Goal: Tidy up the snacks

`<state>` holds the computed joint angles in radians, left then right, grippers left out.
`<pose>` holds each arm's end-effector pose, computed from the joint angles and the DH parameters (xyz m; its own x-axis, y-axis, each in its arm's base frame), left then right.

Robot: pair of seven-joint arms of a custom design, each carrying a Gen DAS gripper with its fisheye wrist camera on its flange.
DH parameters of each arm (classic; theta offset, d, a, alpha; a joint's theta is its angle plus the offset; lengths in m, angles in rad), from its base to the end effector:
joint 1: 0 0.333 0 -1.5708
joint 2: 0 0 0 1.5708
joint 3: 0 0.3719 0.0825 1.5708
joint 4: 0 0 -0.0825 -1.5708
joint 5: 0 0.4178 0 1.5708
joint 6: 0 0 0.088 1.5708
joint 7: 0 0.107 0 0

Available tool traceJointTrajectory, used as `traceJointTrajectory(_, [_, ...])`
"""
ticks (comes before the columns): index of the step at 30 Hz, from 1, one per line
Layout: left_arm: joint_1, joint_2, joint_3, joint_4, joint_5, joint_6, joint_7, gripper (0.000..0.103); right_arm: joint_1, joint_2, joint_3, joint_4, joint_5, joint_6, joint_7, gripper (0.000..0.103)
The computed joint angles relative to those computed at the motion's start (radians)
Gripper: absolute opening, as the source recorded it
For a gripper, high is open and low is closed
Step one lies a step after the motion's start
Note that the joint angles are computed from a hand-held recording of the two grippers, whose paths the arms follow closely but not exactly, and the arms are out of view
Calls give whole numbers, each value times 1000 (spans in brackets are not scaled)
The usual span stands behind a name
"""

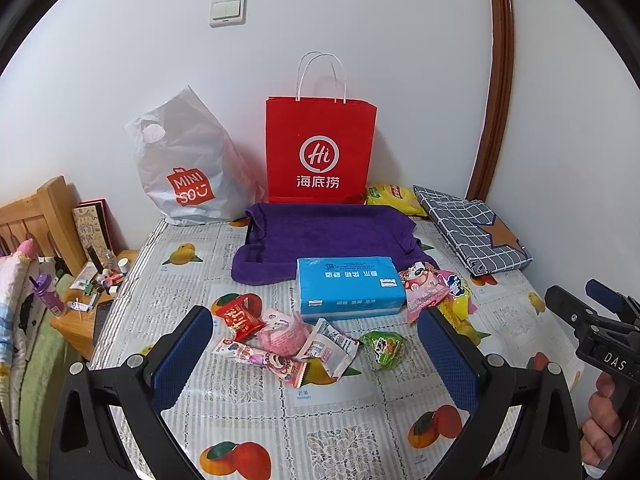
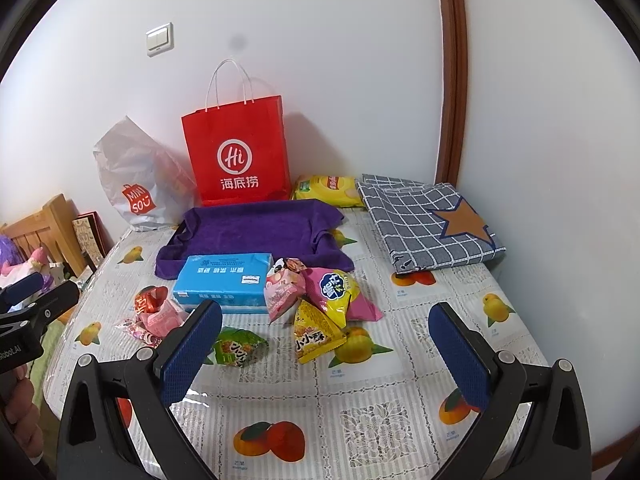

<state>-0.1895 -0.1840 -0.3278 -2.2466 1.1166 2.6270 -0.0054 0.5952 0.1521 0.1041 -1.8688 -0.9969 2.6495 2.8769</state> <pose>0.4610 -0.2970 0.5271 0.1538 -0.9865 0.0565 -0.5676 -0.1350 -0.8122 0.5073 0.4511 0.5356 0.1550 -0.9874 -0.0335 -0.6169 -0.0702 -0.7839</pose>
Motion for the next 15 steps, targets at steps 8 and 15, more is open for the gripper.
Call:
traceJointTrajectory(8, [-3,3,-1,3,5,-6,-4,103,1,-2,1,-2,-5,-2,5,102])
traceJointTrajectory(15, [-5,5,1,5,7,-7,-5,103,1,-2,2,-4,-10,1,8,102])
